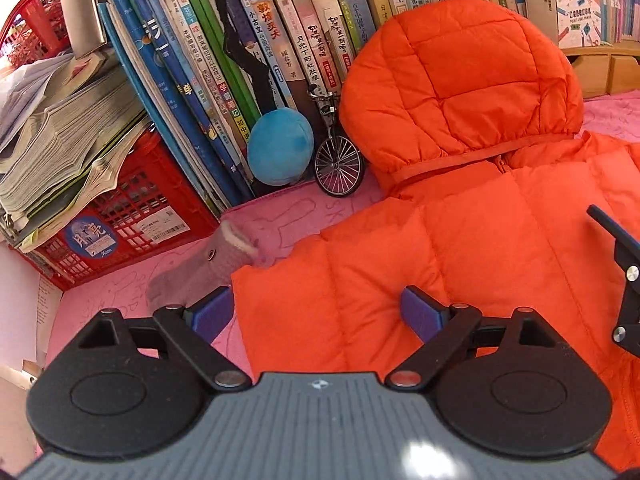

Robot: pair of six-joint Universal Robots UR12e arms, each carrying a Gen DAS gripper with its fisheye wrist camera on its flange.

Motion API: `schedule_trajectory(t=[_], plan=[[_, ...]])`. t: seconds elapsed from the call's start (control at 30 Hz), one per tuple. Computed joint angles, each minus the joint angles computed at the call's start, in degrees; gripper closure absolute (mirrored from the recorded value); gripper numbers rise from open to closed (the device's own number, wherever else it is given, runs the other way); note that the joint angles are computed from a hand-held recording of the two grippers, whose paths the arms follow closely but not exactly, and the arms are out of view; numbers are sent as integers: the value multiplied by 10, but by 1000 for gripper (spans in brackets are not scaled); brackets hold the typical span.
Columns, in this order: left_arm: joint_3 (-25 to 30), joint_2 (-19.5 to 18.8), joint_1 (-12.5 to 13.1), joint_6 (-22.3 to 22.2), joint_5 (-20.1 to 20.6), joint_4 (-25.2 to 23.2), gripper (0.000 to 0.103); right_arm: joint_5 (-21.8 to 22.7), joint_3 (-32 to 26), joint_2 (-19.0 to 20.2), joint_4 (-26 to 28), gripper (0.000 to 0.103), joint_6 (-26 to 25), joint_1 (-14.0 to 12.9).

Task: Fold clothes

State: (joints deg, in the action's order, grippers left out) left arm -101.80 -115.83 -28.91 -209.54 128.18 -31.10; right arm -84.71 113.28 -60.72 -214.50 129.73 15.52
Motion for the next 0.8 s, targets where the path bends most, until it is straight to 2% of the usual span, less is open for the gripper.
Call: schedule_trajectory(t=[0.07,0.1,0.3,0.4,0.5,0.63,0.7,0.73,0.77,0.8], plan=[[-5,-2,3,21,-6,12,9,32,-8,13,-8,14,-44,1],[-7,-3,6,22,-14,14,7,41,-12,15,1,13,-42,2],[-20,-2,24,-4,-64,11,4,33,-28,34,0,12,4,17],[-27,-2,27,-5,-74,23,2,30,-31,40,-5,9,20,21],[-33,0,28,-5,-79,33,1,8,-35,38,21,7,44,22],[-35,5,29,-3,-80,31,2,-41,-36,20,63,7,138,18],[-34,8,26,1,-73,28,4,-53,-38,2,118,7,217,10],[-35,11,25,-1,-71,31,5,-49,-42,-8,160,11,259,2],[-38,15,25,-5,-72,37,5,-51,-44,-14,192,19,277,-1],[-41,19,25,-9,-73,44,5,-64,-44,-21,229,52,277,-3]])
